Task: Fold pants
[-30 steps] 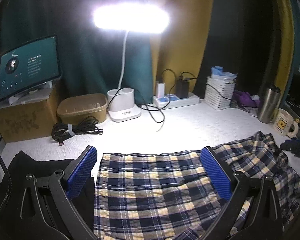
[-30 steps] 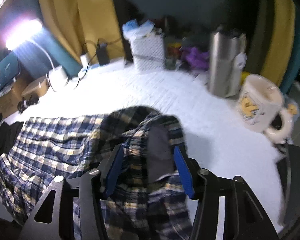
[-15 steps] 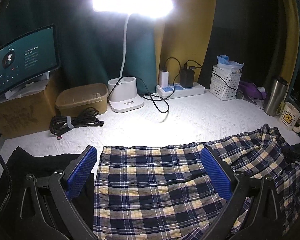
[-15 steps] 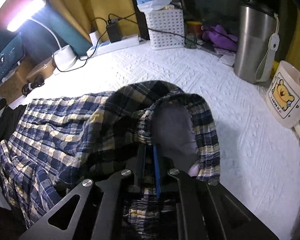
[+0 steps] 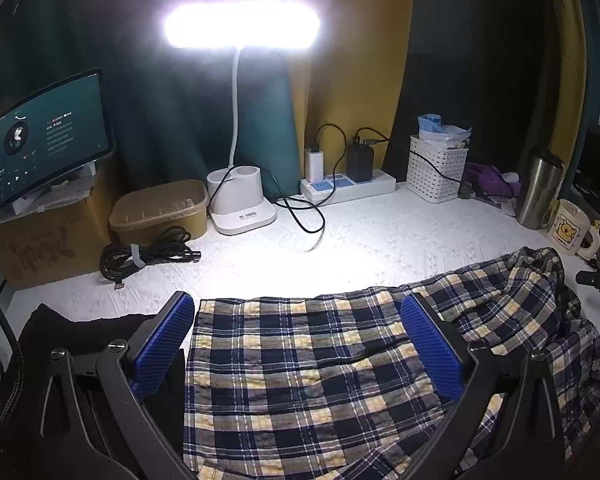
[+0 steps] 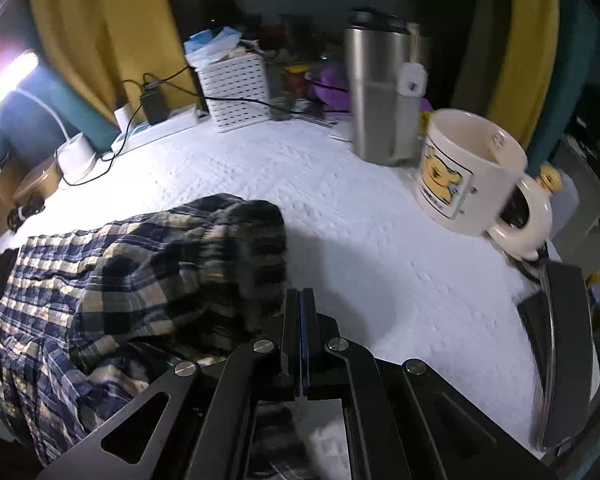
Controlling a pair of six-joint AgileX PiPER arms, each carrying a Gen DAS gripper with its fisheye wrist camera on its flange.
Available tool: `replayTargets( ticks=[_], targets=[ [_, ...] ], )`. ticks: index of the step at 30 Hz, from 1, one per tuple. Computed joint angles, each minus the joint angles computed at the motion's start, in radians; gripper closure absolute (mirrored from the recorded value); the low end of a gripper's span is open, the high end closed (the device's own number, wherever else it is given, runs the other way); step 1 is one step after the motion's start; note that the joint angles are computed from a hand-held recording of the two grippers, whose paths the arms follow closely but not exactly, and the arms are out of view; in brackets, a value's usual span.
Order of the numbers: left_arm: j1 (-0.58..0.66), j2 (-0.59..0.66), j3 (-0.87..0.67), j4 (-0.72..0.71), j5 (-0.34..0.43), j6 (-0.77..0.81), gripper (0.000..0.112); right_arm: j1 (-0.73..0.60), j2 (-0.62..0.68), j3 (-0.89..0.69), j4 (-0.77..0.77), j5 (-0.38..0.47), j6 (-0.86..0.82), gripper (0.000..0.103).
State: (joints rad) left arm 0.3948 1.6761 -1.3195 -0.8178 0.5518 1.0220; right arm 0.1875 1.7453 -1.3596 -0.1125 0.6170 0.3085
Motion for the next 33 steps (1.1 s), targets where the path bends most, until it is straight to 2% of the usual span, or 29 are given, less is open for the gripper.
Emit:
replayTargets(
  ticks=[2,5,17,26,30,32,33],
  targets=[
    [0.001,-0.007,0.005,0.005,0.005,-0.006,0.01,0.0,-0.016,0.015,0.055,-0.009,-0.048,0.103],
    [0.002,-0.014,0.01,0.011,0.011,-0.019,0.01,0.021,0.006,-0.011,0.136,0.038,-0.12,0.103],
    [0.013,-0.047,0.044,0.023,0.032,-0.021,0.01,0.093,-0.074,0.102,0.099,0.036,-0.053,0.102],
    [0.019,-0.078,0.081,0.014,0.042,0.016,0.01,0.12,-0.122,0.18,0.083,-0.005,-0.011,0.102],
    [0.028,-0.091,0.093,0.0,0.047,0.031,0.01,0.149,-0.089,0.162,0.024,0.02,0.009,0.101],
    [0.03,-0.095,0.097,0.0,0.048,0.032,0.01,0.181,-0.054,0.147,-0.092,0.069,0.09,0.101],
    [0.03,-0.095,0.096,0.0,0.048,0.032,0.01,0.192,-0.057,0.16,-0.133,0.059,0.121,0.101]
  ],
)
